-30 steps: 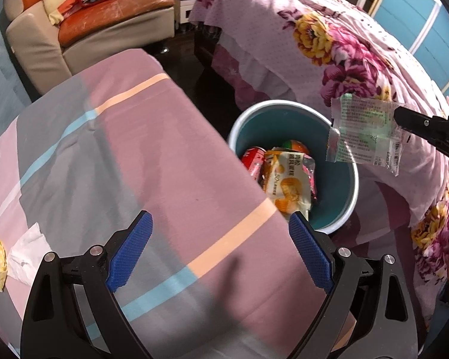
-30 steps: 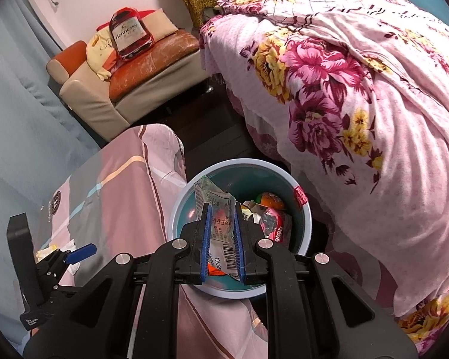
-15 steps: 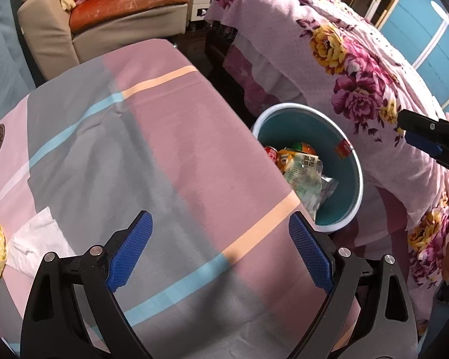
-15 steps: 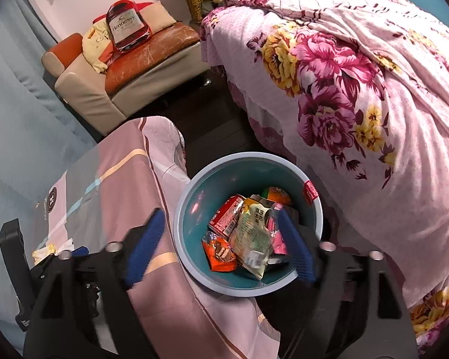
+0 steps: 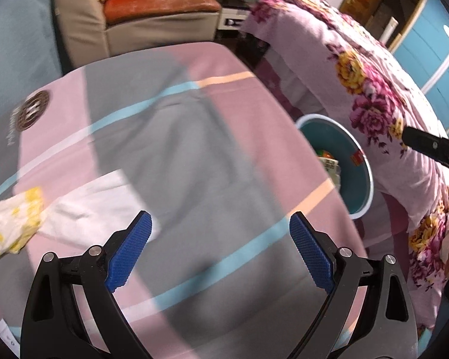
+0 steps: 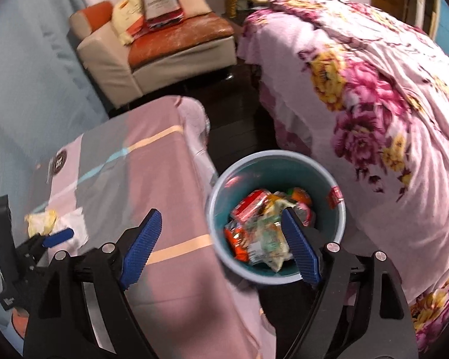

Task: Collect trash
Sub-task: 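Grasp the yellow-printed wrapper with left tool while right tool grasps the white tissue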

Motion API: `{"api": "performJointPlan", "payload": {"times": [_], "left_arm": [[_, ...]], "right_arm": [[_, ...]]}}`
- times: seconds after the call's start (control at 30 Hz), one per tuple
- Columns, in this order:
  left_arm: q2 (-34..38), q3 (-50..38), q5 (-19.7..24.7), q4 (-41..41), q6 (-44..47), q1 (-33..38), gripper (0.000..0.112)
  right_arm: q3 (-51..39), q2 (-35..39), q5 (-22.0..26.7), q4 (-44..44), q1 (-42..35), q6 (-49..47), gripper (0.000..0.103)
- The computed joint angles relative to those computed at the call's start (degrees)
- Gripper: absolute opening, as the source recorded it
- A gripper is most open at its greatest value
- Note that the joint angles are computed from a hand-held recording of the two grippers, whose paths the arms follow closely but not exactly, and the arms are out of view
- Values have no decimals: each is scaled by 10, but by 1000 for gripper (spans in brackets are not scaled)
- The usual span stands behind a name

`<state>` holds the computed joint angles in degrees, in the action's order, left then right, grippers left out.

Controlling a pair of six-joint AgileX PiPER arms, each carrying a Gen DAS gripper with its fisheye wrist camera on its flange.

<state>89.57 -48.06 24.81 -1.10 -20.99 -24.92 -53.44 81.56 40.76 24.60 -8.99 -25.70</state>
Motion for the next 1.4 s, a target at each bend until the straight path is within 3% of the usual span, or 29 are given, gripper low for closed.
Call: {"api": "performJointPlan", "payload": {"times": [0.23,0.43,0.6,0.87,1.17,1.33,1.4], "left_arm": [[-90,98,-8,-1,71,116,94],[-136,162,-6,-124,300,295,94],[-130,182,11,-264,521,464,94],[-78,167,23,-348,702,612,94],[-18,119,58,-416,786,668,94],[7,95,56,-434,790,655,96],[10,94,46,-442,794,642,99]], "right_arm": [[0,1,-4,-57,139,100,78],[-31,54,-15,-112,274,149,81],[-90,132,-7,-137,363,169,81],[-203,260,23,-152,464,120,81],[-291,354,46,-144,488,97,81],[-260,346,4,-162,503,114,81],[-230,331,-28,-203,523,145,71]]}}
